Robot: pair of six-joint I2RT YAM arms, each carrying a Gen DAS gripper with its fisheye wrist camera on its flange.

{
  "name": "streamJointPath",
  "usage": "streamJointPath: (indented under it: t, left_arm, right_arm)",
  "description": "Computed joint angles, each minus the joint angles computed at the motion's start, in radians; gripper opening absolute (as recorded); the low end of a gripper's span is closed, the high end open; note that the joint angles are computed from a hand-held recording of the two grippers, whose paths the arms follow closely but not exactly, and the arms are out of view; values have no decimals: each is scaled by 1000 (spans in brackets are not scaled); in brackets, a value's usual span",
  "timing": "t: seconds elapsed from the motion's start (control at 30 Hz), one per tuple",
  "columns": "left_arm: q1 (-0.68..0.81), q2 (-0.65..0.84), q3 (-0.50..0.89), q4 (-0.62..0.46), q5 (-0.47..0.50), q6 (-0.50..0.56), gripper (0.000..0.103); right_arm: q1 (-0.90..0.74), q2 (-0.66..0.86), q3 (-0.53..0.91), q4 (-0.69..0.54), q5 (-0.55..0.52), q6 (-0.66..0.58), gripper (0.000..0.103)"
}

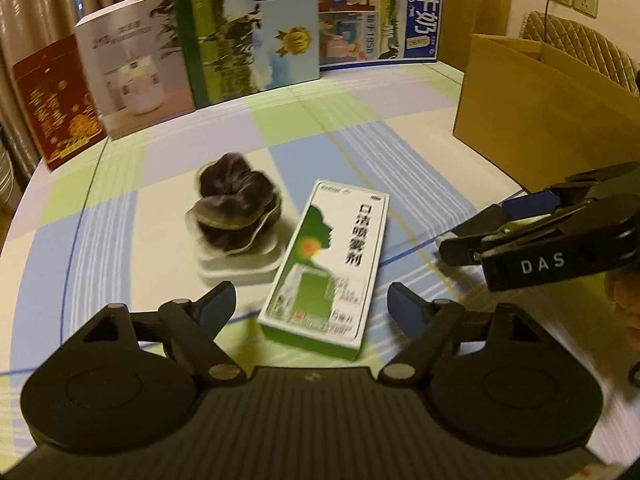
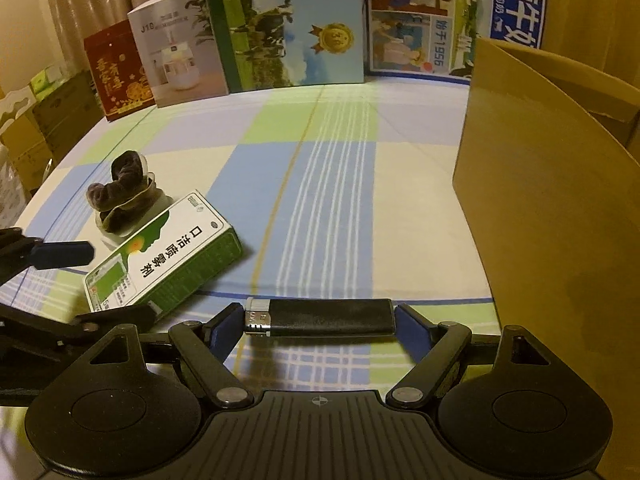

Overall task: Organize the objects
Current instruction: 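Close the left tool on the green spray box and lift it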

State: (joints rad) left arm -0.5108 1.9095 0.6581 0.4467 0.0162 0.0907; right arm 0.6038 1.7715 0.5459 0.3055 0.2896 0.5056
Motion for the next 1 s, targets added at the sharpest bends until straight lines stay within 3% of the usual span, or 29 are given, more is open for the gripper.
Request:
streamJointPath:
  t: [0.07,0.2,0.3,0.6,0.83,0.93,1.0]
  left_arm:
    - [-10,22,25,-6,-5,6,78]
    - [-24,47,65,-51,-20,-10,57]
    - [-38,37,62,-77,-35,-16,51]
    - [-127,-151,-94,-197,-129,-159,50]
    - [-233,-367,-310,-206,-174,-330,51]
    - [-266,-383,-324,-200,-216,-328,59]
    - [-270,-360,-310,-192,-230,-314,60]
  right_arm:
    - [-2,1,-3,0,-6,2,78]
    - [4,-16,-16,-9,-8,6,78]
    - [16,-47,-35,-20,-8,13,78]
    - [107,-249,-140,-131,-14,103,78]
    - [229,-423,-209,-241,24,185,78]
    - [239,-426,-208,-248,35,193,78]
    - [229,-414,-208,-239,30,195,78]
